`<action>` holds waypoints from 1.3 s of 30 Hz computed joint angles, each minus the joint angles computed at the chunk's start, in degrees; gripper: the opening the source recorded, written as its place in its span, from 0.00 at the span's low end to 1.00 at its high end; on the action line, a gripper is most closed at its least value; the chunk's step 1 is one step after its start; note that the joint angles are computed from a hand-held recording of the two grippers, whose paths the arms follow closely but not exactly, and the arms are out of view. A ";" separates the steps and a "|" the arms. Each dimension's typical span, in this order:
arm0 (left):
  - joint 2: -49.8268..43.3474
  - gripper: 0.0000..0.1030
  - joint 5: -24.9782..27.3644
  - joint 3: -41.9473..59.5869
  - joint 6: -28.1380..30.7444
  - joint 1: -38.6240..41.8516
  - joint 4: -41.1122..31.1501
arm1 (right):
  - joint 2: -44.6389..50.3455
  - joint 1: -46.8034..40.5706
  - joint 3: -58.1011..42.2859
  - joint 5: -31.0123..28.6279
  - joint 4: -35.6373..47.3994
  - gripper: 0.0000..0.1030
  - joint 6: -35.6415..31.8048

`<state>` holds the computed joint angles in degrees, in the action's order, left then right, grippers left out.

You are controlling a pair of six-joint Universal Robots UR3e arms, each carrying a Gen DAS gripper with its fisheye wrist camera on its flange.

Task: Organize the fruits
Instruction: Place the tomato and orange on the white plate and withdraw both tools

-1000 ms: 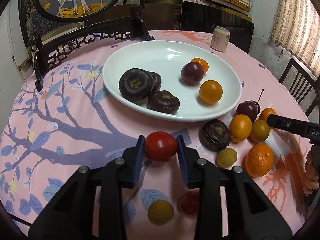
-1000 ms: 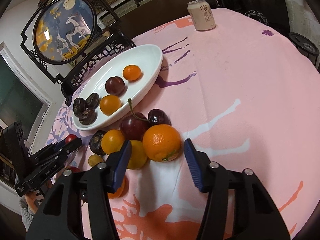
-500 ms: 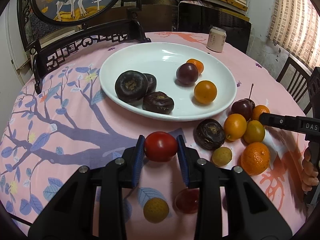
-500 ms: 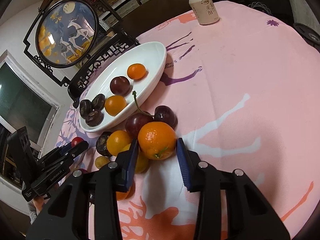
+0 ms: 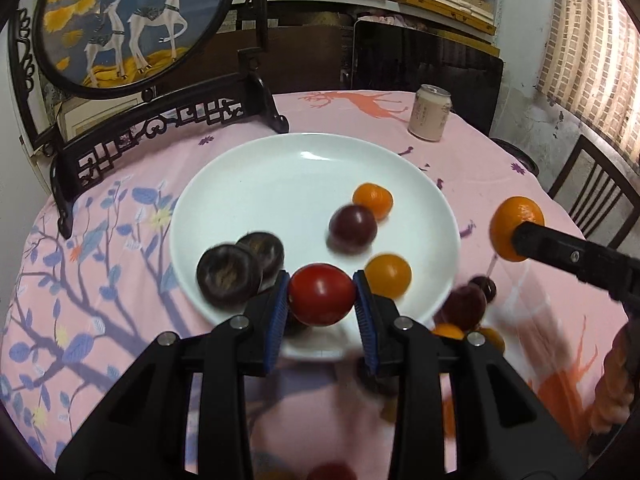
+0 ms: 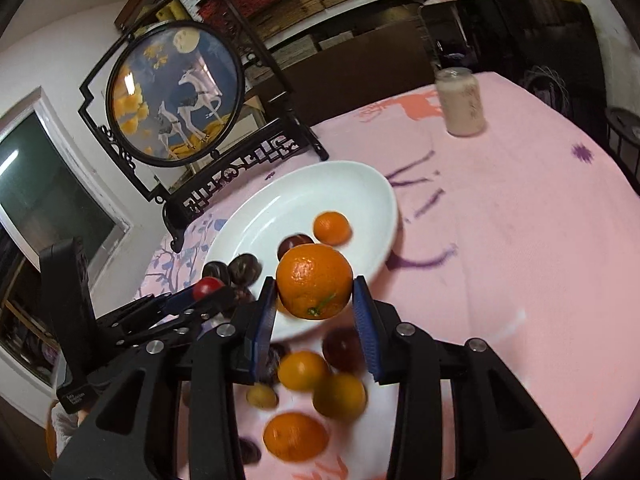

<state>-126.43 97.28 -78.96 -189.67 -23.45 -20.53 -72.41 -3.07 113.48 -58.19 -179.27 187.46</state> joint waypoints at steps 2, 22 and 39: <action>-3.31 0.32 -0.25 5.38 -1.01 0.51 -3.04 | 3.92 2.94 -6.30 -3.60 2.15 0.38 0.11; 9.49 0.62 0.18 -18.45 0.14 1.78 12.63 | 0.62 -2.67 7.44 1.64 -6.67 0.59 -0.14; 17.57 0.62 5.20 -42.03 6.80 -7.97 29.07 | -8.34 -10.92 23.20 7.56 -12.80 0.63 -0.22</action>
<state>-108.86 102.48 -120.99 -182.87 -31.41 8.55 -80.75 -13.99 136.68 -50.63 -192.07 187.24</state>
